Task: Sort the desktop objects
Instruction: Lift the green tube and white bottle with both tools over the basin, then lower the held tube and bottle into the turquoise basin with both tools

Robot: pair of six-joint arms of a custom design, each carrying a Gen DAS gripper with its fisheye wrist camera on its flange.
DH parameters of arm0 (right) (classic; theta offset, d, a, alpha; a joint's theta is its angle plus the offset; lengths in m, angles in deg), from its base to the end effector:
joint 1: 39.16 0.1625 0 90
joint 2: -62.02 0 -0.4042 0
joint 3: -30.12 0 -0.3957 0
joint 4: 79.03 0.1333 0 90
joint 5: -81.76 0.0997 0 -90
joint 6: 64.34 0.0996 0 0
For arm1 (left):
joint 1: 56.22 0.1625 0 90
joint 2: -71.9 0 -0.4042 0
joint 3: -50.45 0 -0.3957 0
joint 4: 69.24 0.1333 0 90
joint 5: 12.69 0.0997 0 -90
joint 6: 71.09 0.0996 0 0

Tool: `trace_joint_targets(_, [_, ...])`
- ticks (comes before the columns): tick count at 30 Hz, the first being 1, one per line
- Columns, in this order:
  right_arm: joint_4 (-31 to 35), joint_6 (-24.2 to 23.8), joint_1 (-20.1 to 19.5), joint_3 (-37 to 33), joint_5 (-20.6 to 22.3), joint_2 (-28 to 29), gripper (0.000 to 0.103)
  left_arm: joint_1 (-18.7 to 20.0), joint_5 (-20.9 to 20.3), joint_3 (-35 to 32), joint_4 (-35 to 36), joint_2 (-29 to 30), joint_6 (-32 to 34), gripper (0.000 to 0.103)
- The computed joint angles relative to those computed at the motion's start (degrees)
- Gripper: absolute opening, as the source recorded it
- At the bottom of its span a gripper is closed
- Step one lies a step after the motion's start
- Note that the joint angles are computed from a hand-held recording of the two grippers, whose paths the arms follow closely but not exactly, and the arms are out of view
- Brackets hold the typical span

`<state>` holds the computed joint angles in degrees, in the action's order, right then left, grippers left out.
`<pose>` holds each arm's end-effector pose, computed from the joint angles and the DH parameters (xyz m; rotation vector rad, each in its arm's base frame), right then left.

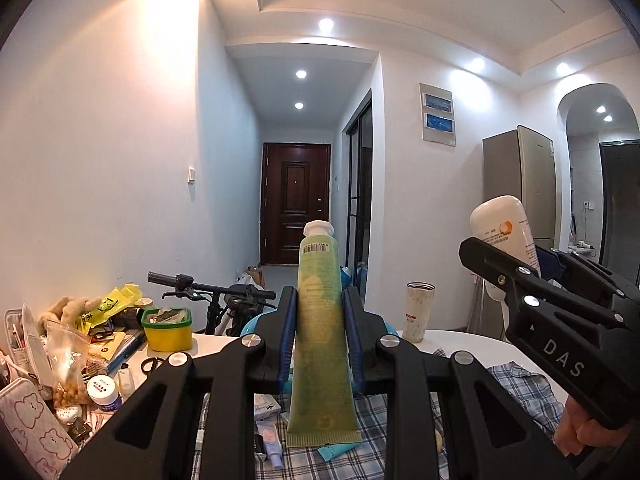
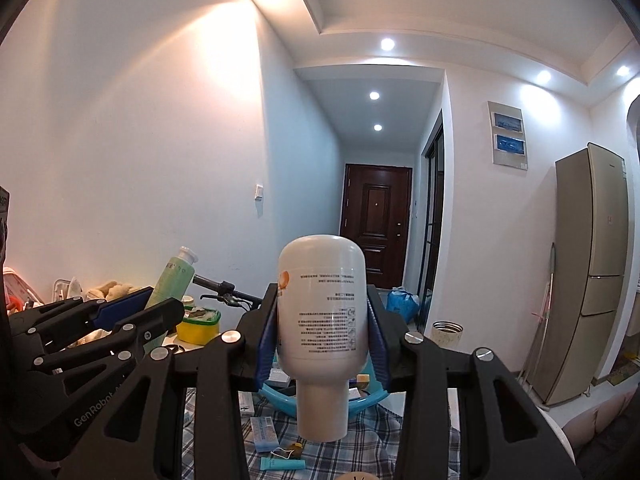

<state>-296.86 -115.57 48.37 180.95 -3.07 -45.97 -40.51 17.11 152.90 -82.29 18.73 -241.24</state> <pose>0.1304 -0.2787 0.3685 0.8918 -1.7695 1.6587 -0.4040 -0.3419 0.0764 0.9908 2.0595 -1.6182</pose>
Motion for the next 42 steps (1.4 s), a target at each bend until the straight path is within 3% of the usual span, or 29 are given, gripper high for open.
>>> trace_joint_targets(10, [-2.8, -2.3, 1.6, -2.0, -0.2, 3.8, 0.038, 2.4, 1.7, -1.5, -2.8, 0.4, 3.6, 0.025])
trace_joint_targets(16, [-4.3, 0.1, 1.6, -7.8, -0.9, 10.3, 0.038, 7.6, 6.0, -6.3, -5.4, 2.9, 8.7, 0.025])
trace_joint_targets(20, [-7.3, 0.9, 1.5, -12.1, -2.2, 15.6, 0.038, 11.7, 12.6, -8.8, -8.2, 4.5, 10.6, 0.025])
trace_joint_targets(25, [-8.0, 2.4, 1.2, -18.7, -3.2, 21.6, 0.038, 15.7, 17.0, -12.7, -12.3, 7.4, 14.4, 0.025])
trace_joint_targets(30, [-8.3, 2.5, 0.2, -23.8, -2.1, 26.1, 0.038, 19.3, 21.5, -18.9, -10.1, 11.2, 15.4, 0.025])
trace_joint_targets(37, [-10.6, 0.5, -1.7, -28.7, 1.5, 31.4, 0.038, 23.1, 23.6, -30.4, -3.2, 17.8, 14.6, 0.025])
trace_joint_targets(42, [-10.0, 1.8, -2.7, -32.0, 3.0, 33.5, 0.038, 24.6, 25.9, -34.0, -3.9, 20.2, 17.3, 0.025])
